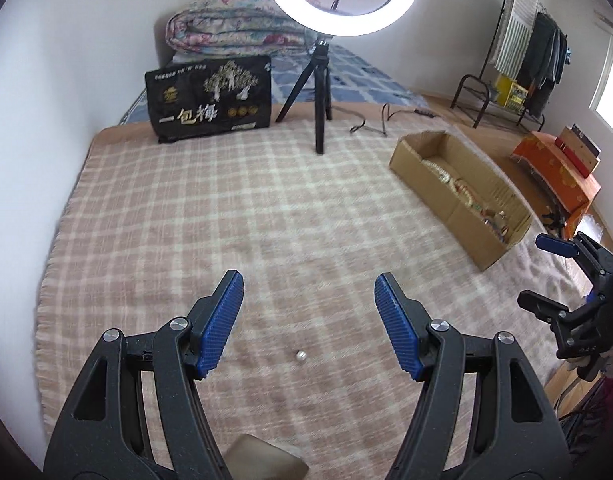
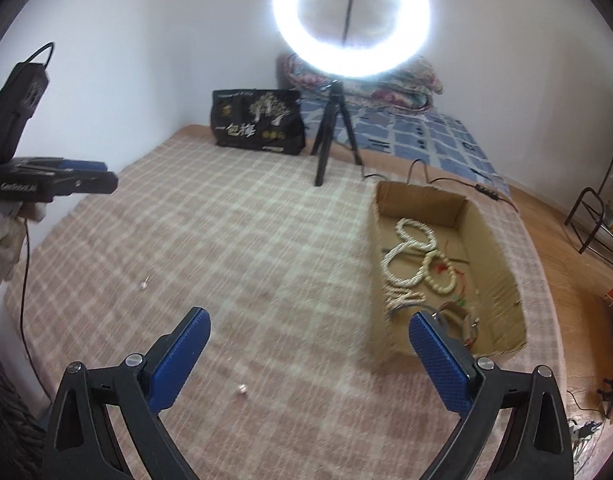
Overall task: Organize jewelry
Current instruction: 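Withdraw both tools from the box toward the pearl earrings on the blanket, then close left tool on one pearl earring while right tool grips the other earring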
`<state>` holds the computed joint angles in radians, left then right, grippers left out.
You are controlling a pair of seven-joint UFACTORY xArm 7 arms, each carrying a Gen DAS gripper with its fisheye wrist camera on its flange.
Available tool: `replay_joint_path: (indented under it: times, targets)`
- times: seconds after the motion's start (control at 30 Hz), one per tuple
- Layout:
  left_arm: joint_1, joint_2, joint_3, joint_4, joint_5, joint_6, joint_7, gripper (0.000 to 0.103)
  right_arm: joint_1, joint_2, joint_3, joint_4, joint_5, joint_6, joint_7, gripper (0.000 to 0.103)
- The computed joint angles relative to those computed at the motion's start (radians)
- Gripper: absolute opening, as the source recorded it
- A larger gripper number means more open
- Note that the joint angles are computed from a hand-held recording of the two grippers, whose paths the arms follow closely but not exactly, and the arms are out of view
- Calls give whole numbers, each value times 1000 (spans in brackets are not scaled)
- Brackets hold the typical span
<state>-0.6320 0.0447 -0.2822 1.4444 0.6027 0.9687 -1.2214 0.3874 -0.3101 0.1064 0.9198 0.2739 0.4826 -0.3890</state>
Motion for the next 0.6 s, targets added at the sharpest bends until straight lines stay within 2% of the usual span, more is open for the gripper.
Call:
replay_joint_path:
  times: [0.1, 0.27, 0.43, 0.53, 0.6]
  targets:
    - [2, -12, -3, -40, -35, 0, 0, 70, 32, -4, -9, -26, 30, 18, -58, 84]
    - [3, -25, -15, -118, -97, -59, -25, 70, 70, 3, -11, -55, 67, 67, -172, 67]
    - [2, -9, -17, -159, -148, -105, -67, 70, 82, 16, 3, -80, 79, 79, -255, 56]
    - [-3, 7, -14, -162, -166, -109, -73, 62, 82, 46, -9, -63, 122, 122, -293, 46]
    - [-5, 16, -10, -158, -170, -108, -73, 62, 65, 72, -8, -43, 138, 147, -287, 41]
